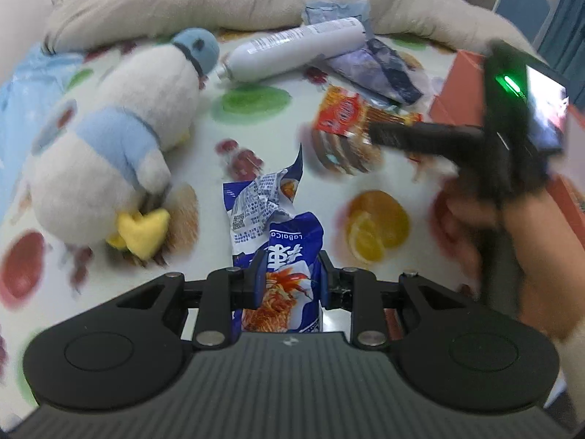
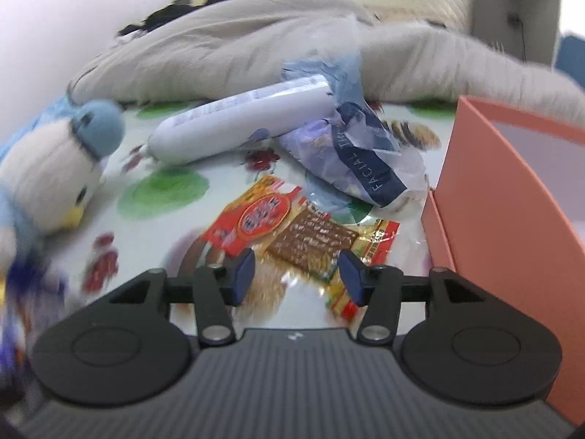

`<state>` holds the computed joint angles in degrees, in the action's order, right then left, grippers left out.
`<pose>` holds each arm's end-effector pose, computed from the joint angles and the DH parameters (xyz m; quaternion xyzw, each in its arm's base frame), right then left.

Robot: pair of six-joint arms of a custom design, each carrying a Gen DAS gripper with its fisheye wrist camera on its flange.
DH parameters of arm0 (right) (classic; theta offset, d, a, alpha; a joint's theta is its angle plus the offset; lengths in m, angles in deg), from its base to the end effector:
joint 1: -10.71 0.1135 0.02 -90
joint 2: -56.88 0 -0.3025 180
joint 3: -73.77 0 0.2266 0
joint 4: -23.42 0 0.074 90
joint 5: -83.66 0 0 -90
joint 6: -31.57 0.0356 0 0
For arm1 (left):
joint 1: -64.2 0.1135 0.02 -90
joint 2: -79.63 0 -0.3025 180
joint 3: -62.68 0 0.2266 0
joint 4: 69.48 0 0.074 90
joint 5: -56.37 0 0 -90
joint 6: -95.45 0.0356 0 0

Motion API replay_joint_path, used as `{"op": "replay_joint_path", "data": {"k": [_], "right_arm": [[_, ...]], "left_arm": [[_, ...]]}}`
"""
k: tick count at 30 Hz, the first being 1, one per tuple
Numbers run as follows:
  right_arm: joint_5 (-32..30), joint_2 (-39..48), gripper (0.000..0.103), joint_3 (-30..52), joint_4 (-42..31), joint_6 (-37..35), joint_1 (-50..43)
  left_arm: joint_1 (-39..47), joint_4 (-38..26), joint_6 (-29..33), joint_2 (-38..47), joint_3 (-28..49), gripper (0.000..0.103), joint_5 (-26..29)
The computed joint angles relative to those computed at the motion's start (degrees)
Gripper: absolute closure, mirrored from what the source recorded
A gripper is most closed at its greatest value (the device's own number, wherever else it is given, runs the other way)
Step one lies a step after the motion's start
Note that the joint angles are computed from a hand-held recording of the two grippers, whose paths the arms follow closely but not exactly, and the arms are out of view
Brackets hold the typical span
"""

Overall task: Organize snacks
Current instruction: 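Close the right tool on the orange dried-meat packet, then lift the orange dried-meat packet off the sheet with the right tool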

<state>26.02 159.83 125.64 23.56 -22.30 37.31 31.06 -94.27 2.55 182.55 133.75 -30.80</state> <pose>0.2730 0.1154 0.1512 0.1680 0.8943 -0.0571 0.4108 0.2840 -0.1875 0.1973 0.2566 0.9226 -0.1113 0.2655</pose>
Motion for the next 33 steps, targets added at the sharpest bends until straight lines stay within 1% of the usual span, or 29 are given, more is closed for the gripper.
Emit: {"op": "replay_joint_path", "data": {"k": [1, 3, 4, 5, 7, 9, 12, 14, 16, 20, 21, 23, 24, 25, 27, 29, 30, 33], "right_arm": [[0.2, 0.6, 0.038, 2.1, -3.0, 0.4, -0.7], [0.9, 2.5, 0.037, 7.4, -10.8, 0.3, -2.1], [-0.6, 2.9, 0.038, 8.6, -12.1, 0.4, -3.3], [-2.8, 2.9, 0.038, 8.9, -11.9, 0.5, -4.7], [-4.1, 3.5, 0.038, 10.8, -13.7, 0.5, -6.4], [-6.8, 3.3, 0.038, 11.8, -13.9, -0.6, -8.0], [-10.9, 4.5, 0.038, 15.8, -18.4, -1.6, -10.1], [-12.0, 6.4, 0.038, 18.8, -21.5, -3.4, -10.8], [-12.9, 7.2, 0.038, 20.1, -22.9, -3.9, -11.4], [-15.9, 7.0, 0.037, 20.8, -24.6, -5.1, -12.9], [-16.6, 6.9, 0.038, 20.8, -25.0, -5.6, -13.1], [-17.3, 6.4, 0.042, 21.0, -26.4, -6.6, -12.7], [-17.8, 6.0, 0.048, 21.0, -27.2, -6.9, -12.5], [-18.0, 5.7, 0.050, 20.8, -27.6, -7.0, -12.2], [-17.5, 4.3, 0.051, 19.5, -28.5, -6.9, -10.8], [-17.4, 2.9, 0.053, 17.9, -29.1, -6.7, -9.2], [-17.5, 2.0, 0.054, 16.9, -29.2, -6.1, -8.4], [-16.8, -0.8, 0.055, 13.6, -29.9, -3.9, -5.0]], "left_arm": [[-0.2, 0.5, -0.4, -0.4, -0.9, 0.072, 0.5], [0.1, 1.8, -1.1, -1.3, -3.3, 0.072, 2.5], [0.2, 2.6, -1.6, -1.6, -4.3, 0.072, 3.3], [0.3, 3.6, -2.0, -2.1, -5.3, 0.072, 3.7], [0.4, 5.4, -2.1, -2.9, -7.2, 0.072, 3.9], [1.5, 6.4, -2.8, -3.7, -8.5, 0.072, 5.6], [4.2, 6.6, -4.5, -4.1, -8.6, 0.072, 9.1], [6.1, 6.4, -5.6, -4.4, -8.6, 0.072, 11.6], [7.6, 6.5, -5.7, -5.0, -9.0, 0.072, 12.7], [10.1, 5.6, -5.7, -6.5, -9.0, 0.072, 13.9], [10.5, 5.4, -5.5, -6.8, -8.8, 0.072, 13.9], [11.6, 4.9, -5.3, -6.7, -8.0, 0.072, 14.1], [12.1, 4.5, -5.1, -6.9, -7.9, 0.072, 14.6], [12.3, 4.4, -4.9, -7.0, -7.8, 0.072, 14.6], [12.6, 4.2, -4.5, -7.1, -8.1, 0.072, 14.0], [12.9, 4.3, -4.4, -7.1, -9.0, 0.072, 14.6], [13.0, 4.4, -4.3, -7.3, -9.6, 0.072, 14.5], [13.1, 4.8, -3.9, -8.2, -11.9, 0.072, 14.2]]}}
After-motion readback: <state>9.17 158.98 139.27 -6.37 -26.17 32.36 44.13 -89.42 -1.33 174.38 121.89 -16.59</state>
